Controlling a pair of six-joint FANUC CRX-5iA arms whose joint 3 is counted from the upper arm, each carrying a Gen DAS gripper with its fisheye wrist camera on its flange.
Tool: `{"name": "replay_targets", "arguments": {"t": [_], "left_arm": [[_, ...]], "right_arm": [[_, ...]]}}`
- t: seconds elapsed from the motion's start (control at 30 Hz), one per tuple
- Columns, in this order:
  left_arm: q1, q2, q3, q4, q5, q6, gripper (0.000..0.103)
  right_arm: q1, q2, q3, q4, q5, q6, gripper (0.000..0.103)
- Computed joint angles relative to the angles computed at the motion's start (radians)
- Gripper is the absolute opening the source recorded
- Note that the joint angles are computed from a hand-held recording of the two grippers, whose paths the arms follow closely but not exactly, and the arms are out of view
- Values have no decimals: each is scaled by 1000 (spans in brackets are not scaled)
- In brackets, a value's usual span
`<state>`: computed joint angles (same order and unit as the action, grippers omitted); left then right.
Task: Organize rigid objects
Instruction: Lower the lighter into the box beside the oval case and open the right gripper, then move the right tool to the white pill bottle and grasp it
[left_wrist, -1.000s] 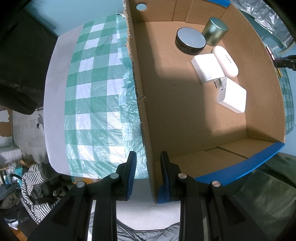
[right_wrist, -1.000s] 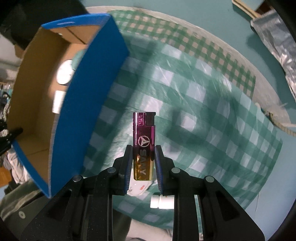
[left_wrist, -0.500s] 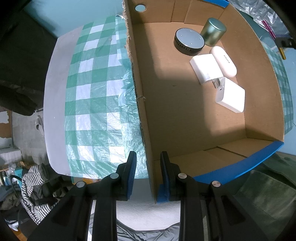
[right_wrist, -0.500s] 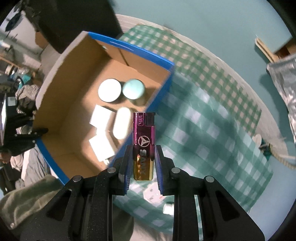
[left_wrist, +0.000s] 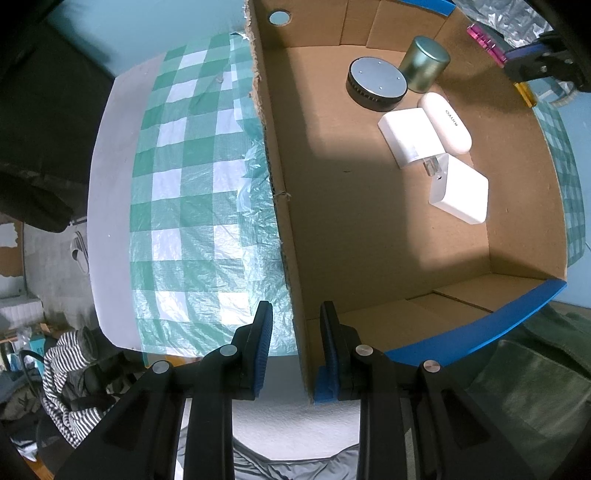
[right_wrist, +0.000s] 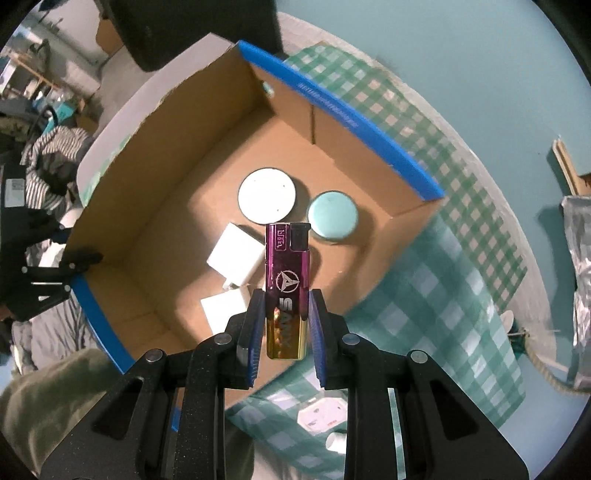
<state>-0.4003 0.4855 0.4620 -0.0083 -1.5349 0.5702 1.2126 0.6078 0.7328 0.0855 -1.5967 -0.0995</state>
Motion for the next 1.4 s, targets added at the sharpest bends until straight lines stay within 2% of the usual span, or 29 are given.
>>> {"name": "replay_targets", "arguments": {"t": [0.4,0.83,0.97,1.4], "left_arm": [[-1,5,5,2,-1,4,26],[-1,-5,-7,-3,5,1,26],[-2,-8,-11,-5,6,-1,26],[-2,-5,-6,-6,0,-6,26]], "right_arm": [[-28,23,-13,-82,42,26,22],[-6,-5,-41,-54,57,-25,22],[4,-17,-50,-36,66,-55,30],[43,-32,-37,31,23,-124,40]]}}
